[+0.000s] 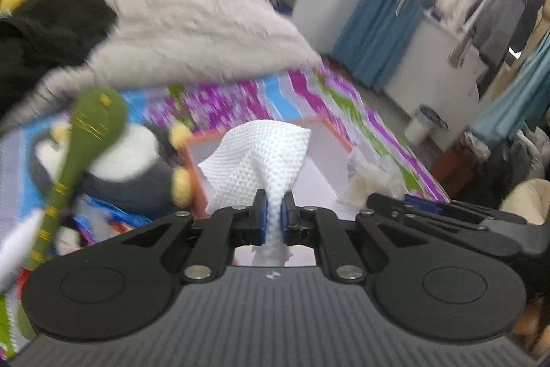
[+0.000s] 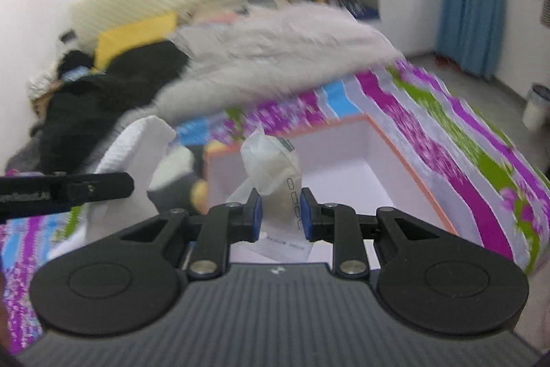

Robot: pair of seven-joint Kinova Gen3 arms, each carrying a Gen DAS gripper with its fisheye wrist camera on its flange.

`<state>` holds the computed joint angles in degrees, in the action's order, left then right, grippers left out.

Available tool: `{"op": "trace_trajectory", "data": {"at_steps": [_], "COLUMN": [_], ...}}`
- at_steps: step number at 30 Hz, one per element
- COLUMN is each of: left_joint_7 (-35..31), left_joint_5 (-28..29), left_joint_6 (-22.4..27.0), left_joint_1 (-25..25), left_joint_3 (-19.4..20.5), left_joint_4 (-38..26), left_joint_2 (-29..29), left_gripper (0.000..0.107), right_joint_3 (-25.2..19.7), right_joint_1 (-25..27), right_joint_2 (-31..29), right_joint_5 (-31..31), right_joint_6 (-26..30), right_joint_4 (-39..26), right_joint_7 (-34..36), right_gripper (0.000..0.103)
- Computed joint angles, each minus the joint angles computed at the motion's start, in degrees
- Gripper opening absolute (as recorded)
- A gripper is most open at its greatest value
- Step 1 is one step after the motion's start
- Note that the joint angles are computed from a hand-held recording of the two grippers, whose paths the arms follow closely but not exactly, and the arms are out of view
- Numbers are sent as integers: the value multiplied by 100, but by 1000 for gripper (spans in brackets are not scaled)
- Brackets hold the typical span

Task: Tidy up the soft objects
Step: 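Carry both tissues over the pink box and open both grippers, then withdraw both tools from the box back toward the clutter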

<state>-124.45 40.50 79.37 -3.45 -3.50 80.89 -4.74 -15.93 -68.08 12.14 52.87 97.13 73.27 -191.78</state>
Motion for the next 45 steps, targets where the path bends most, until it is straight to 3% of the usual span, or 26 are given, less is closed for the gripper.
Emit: {"op": "trace_trajectory", "data": {"at_steps": [8, 15, 21, 23, 26, 32, 37, 45], "left_joint_7": [834, 1616, 1896, 1964, 1789, 1477, 920, -218], "left_joint_5": [-1023, -1820, -2246, -2354, -2347, -2179, -1799, -966], "left_joint_6": [-488, -710, -680, -538, -707, -716, -794, -896], "left_joint_1": [718, 1312, 1569, 1600, 1552, 1370, 1107, 678], "left_joint_3": [798, 1138, 1222, 1223, 1217, 1148, 977, 291], "left_joint_4": [-105, -254, -317, -438, -334, -299, -42, 668], "left_joint_2": [664, 1286, 1569, 1675, 1541, 1222, 737, -322], "left_gripper": [10, 10, 11, 24, 44, 44, 44, 44], "right_joint_3": [-39, -189, -212, -219, -236, -350, -524, -791], "right_joint_1": [849, 1282, 1520, 1574, 1630, 1535, 1182, 264], "right_joint_2": [-391, -570, -630, -648, -700, -732, -701, -526], "right_joint_5": [-1195, -1700, -1936, -1998, -2059, -1855, -1340, -378], "right_joint_6": [-737, -1185, -1525, -1567, -1607, -1348, -791, 192], "right_joint_4": [995, 1554, 1890, 1936, 1983, 1875, 1588, 1172], "right_joint_7": [-173, -360, -325, -350, -453, -658, -823, -1394], "right_gripper": [27, 28, 28, 31, 42, 47, 47, 47]}}
